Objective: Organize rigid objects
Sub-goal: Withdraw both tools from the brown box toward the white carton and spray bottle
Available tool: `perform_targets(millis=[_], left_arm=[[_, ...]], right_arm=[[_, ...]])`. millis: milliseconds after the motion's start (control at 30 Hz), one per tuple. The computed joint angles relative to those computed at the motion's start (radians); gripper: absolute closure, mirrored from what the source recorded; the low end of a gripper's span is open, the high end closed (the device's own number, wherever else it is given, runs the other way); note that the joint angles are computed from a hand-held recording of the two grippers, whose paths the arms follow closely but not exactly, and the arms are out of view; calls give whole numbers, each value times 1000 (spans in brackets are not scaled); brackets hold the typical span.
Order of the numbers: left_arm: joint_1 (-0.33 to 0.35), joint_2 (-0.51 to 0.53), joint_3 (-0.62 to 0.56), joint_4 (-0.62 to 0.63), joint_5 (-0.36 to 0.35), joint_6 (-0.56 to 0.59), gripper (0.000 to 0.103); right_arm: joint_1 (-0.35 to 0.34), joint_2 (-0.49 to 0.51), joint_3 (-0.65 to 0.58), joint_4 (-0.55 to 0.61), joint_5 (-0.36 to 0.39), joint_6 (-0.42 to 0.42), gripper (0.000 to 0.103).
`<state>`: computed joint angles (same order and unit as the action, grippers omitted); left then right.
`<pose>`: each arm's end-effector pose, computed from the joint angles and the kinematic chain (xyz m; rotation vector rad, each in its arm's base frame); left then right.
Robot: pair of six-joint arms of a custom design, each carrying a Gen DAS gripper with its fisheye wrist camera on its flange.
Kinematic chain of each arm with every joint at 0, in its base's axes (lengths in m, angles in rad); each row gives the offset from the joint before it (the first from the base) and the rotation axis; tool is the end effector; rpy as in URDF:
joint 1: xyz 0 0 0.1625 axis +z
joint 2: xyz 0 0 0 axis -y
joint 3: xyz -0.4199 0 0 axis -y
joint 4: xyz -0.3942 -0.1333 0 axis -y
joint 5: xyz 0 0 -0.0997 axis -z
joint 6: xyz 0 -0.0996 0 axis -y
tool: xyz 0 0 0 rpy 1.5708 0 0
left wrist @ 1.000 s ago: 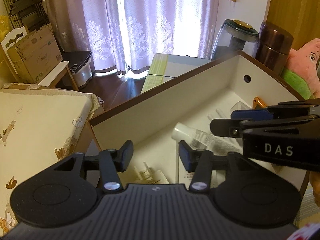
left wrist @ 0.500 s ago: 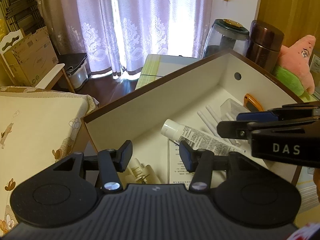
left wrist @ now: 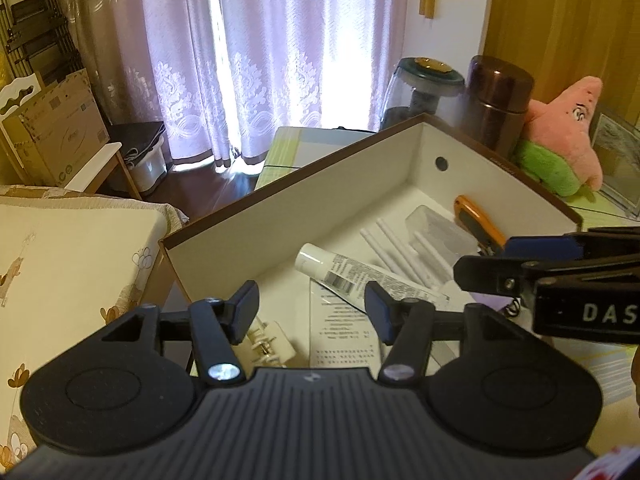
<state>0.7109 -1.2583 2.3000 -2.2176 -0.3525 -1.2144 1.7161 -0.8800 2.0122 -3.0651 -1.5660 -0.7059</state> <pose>-0.1603 -0.4373 0.1517 -0.0784 2.0301 -1.0038 0.2140 -0.5382 0.0714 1.2398 -2.7319 0.5297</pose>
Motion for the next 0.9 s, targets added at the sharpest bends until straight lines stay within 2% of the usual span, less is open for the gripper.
perform_targets(millis=[133, 333, 600, 900], left_arm=[[-39, -17, 5, 65, -13, -67, 46], [-114, -35, 25, 139, -45, -163, 41], [-206, -28, 50, 145, -96, -215, 41], [-279, 14, 65, 96, -157, -212, 40]], right_arm=[[-13, -49, 48, -26, 17, 19, 40], [-41, -132, 125, -47, 35, 53, 37], [-86, -241, 236, -87, 31, 56, 35], [-154, -366, 337, -63, 33, 49, 35]])
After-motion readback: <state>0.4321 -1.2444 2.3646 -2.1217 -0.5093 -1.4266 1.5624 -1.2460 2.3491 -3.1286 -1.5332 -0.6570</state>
